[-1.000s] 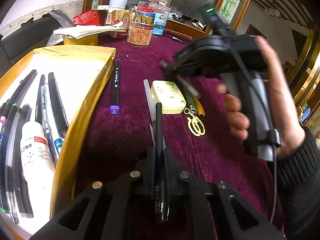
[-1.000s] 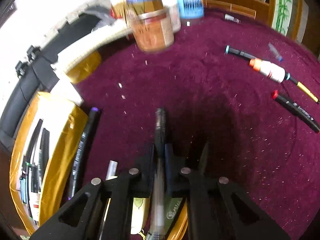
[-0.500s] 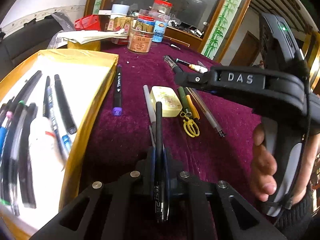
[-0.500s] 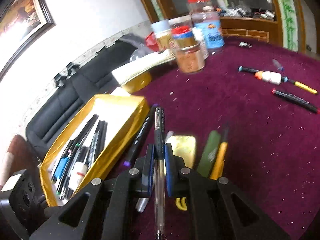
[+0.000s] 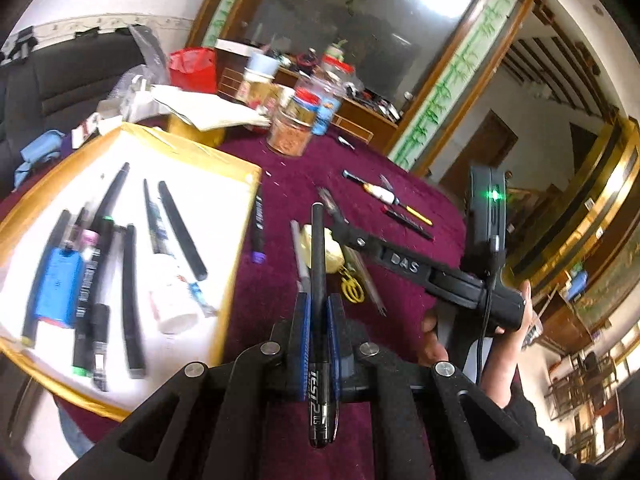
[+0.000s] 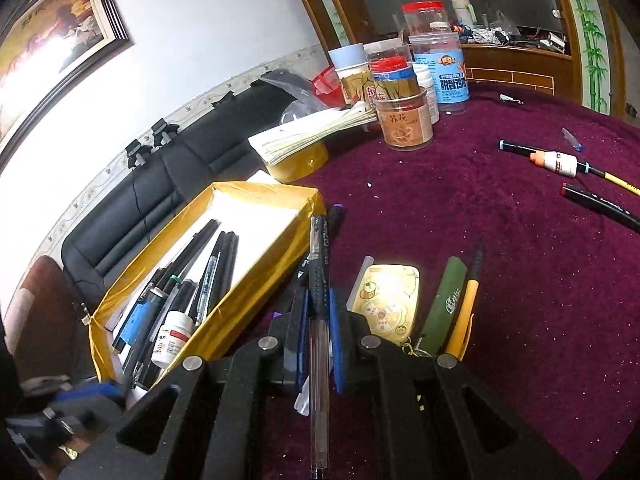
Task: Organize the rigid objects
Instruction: 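Carry both pens over the white tray and open both tools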
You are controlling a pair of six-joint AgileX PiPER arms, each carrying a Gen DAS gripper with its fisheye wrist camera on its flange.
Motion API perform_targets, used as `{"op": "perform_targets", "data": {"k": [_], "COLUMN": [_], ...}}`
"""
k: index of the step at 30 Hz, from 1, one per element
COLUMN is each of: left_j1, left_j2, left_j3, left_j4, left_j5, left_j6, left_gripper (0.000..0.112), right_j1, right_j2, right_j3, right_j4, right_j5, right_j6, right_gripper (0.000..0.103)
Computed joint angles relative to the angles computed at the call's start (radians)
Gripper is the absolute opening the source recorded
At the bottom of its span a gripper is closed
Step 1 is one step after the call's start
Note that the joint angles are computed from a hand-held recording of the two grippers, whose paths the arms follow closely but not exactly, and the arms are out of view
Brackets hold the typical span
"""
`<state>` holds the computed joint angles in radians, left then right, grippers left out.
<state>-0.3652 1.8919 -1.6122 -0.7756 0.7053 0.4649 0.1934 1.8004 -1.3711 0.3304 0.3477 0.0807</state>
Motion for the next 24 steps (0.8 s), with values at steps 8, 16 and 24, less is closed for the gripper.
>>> {"op": "perform_targets", "data": {"k": [8,16,24], "left_j1": [0.1,0.221,0.257], "left_j2": [-0.024,-0.001,0.1], "left_j3": [0.015,-0.016,-0.124], "left_j4": [-0.024,-0.051,0.026], "left_j5": [0.003,0.029,0.107], "left_j6": [-0.006,-0.032,-0.142], "left_gripper": [0.007,0.007,0.007], "right_j1": [0.07,0.132,0.169], "right_j2": [-0.004,0.083,0.242], "right_j3": [-0.087,-0.253,-0.472], "right_j4": [0.008,0.084,0.039], "right_j5": [0.062,0.144,0.273], "right_j6": [-0.016,-0.056,0.006], "right_gripper": [0.01,0.01,0.01]}}
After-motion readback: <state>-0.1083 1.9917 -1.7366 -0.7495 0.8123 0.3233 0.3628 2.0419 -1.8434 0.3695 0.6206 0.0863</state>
